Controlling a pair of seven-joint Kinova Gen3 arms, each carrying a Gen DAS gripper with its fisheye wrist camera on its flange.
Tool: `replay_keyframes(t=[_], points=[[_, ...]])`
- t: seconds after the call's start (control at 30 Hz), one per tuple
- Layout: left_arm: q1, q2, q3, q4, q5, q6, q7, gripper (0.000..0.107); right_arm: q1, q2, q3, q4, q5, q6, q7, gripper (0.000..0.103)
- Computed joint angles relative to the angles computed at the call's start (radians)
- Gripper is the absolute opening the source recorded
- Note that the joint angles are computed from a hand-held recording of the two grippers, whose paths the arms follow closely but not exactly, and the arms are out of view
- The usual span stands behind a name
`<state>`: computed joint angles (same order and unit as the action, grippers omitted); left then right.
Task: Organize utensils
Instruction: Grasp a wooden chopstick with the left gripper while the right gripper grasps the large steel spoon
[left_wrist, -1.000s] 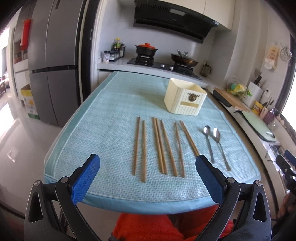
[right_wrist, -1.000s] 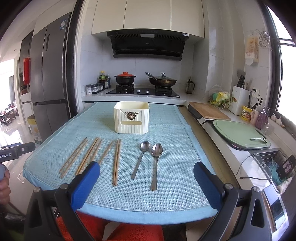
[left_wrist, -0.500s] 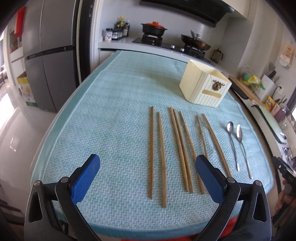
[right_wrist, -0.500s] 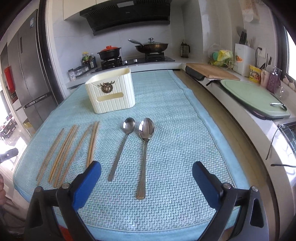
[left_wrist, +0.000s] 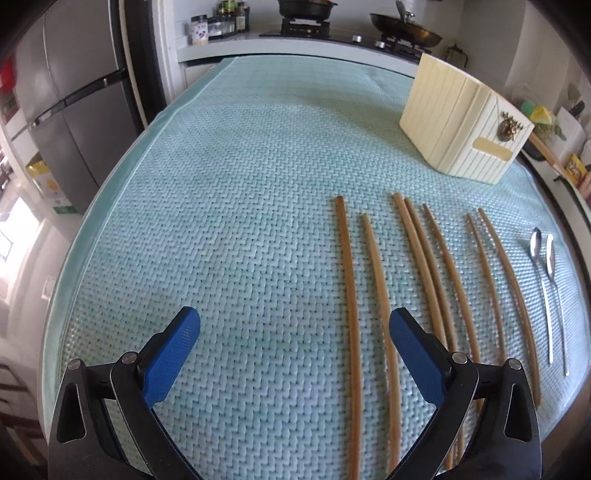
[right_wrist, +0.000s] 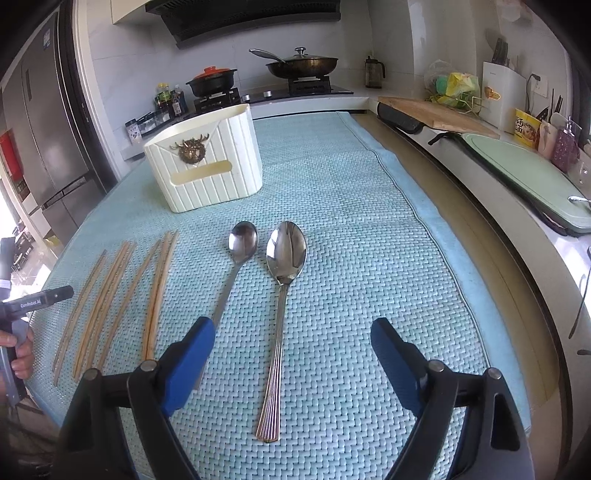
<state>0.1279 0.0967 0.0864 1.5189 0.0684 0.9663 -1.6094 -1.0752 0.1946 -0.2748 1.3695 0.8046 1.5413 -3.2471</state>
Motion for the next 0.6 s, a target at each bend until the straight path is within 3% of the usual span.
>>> replay_keyframes(t=[0.07,0.17,0.4,0.53,0.6], points=[[0.010,0.025,0.003,-0.019,-0.025,0.014,0.012,0.092,0.023,-0.007,0.007,0.014,-0.019,-0.023,0.010,0.088],[0.032,0.040,0.006,-0.028,-0.077,0.000,0.032,0.092,0.074,-0.022,0.015,0.042,-0.063,-0.083,0.034,0.088],[0.034,0.091,0.013,-0.098,-0.060,0.040,-0.018,0.093,0.181,-0.002,0.042,0.049,-0.136,-0.194,0.167,0.088],[0.029,0.111,0.013,-0.135,-0.040,0.081,-0.057,0.093,0.224,0.054,0.069,-0.005,-0.176,-0.215,0.291,0.080],[0.033,0.124,0.016,-0.162,-0.036,0.110,-0.071,0.092,0.212,0.097,0.095,-0.059,-0.170,-0.175,0.347,0.079]])
